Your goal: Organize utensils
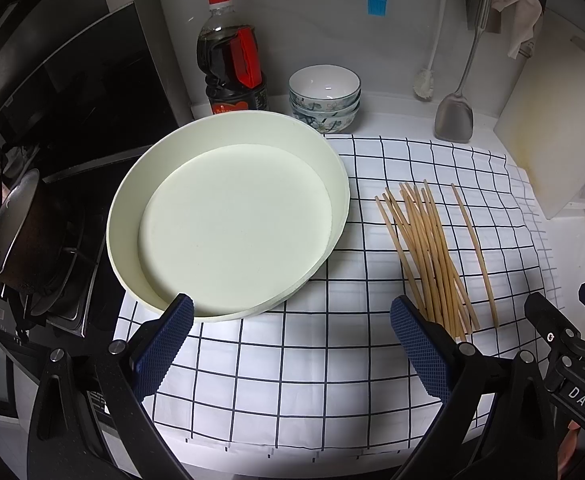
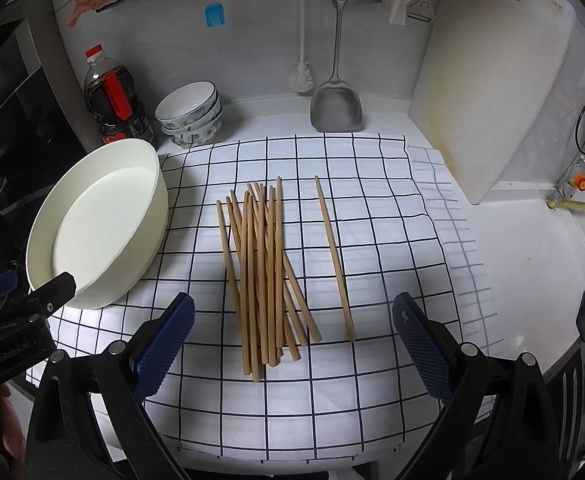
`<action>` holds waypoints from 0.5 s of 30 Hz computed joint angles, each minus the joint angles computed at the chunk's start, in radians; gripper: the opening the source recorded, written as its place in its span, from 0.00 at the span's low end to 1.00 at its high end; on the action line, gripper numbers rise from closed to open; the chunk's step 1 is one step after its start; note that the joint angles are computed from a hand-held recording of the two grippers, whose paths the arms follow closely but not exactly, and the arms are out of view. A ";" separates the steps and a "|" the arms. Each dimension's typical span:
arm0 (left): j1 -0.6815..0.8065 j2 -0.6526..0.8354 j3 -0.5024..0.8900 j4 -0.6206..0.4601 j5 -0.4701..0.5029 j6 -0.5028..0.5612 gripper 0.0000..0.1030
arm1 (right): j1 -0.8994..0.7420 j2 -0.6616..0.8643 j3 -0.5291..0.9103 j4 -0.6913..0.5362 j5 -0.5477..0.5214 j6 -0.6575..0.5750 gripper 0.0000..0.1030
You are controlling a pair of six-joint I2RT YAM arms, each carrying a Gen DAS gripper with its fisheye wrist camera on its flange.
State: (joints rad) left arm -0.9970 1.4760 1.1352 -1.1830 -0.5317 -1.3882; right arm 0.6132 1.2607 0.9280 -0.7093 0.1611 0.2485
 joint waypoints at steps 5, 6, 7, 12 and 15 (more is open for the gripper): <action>-0.001 -0.001 -0.001 0.000 0.002 -0.001 0.94 | -0.001 -0.001 -0.002 0.001 0.000 -0.001 0.92; -0.006 0.001 -0.002 0.001 0.001 -0.007 0.94 | -0.001 -0.001 -0.003 0.001 0.001 0.000 0.92; -0.006 -0.001 -0.003 0.002 0.002 -0.007 0.94 | -0.001 -0.004 -0.006 0.002 0.001 0.000 0.92; -0.014 0.005 -0.021 0.028 0.021 -0.013 0.94 | -0.005 -0.011 -0.035 0.014 -0.007 -0.006 0.92; -0.022 0.013 -0.040 0.068 0.030 -0.011 0.94 | -0.025 -0.024 -0.071 0.037 -0.028 -0.023 0.92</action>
